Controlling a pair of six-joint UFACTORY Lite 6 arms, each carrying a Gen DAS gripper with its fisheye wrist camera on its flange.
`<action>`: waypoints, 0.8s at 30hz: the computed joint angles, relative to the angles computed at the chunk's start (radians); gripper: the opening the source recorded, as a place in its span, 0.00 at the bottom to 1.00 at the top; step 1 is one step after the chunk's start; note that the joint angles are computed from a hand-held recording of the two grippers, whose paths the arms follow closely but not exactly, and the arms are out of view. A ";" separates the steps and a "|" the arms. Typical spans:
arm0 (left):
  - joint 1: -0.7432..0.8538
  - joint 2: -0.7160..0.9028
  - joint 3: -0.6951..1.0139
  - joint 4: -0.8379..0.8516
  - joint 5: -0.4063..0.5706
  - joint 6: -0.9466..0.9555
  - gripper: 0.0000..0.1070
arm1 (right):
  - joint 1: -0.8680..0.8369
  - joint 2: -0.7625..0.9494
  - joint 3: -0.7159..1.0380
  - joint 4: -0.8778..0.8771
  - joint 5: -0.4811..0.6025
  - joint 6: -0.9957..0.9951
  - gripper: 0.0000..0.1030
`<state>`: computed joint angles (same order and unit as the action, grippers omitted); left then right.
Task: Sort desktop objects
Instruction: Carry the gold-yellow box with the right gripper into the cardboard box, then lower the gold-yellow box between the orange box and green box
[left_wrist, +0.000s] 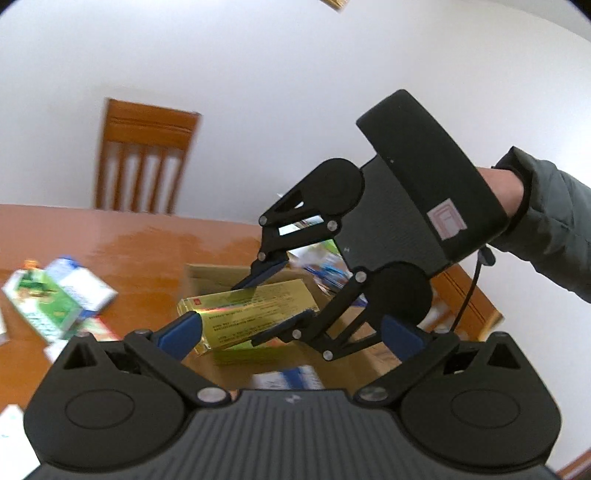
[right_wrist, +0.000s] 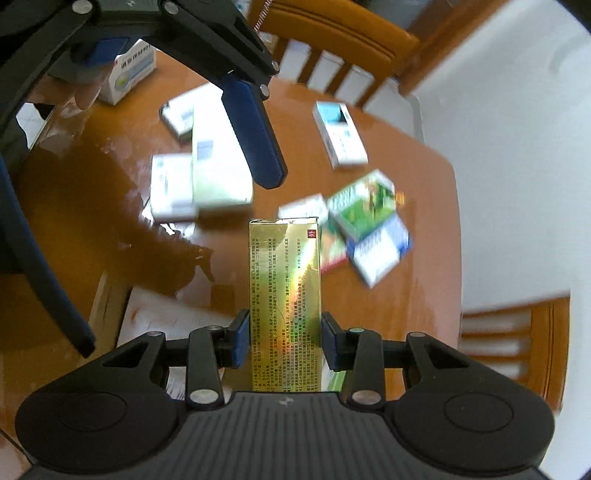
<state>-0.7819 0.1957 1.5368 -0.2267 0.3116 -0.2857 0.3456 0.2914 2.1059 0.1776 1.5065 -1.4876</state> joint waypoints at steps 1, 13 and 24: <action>-0.014 0.044 0.043 -0.009 0.004 0.007 0.96 | -0.041 -0.031 -0.052 0.004 -0.011 -0.026 0.43; -0.074 0.360 0.298 -0.073 0.040 0.032 0.96 | -0.256 -0.074 -0.373 0.033 -0.200 -0.152 0.43; -0.080 0.293 0.190 0.062 0.045 -0.150 0.96 | -0.206 0.017 -0.466 0.037 -0.323 -0.099 0.43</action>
<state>-0.8617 0.4891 1.7267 -0.1651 0.3569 -0.4361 0.1391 0.3088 1.6401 0.2145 1.1836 -1.5863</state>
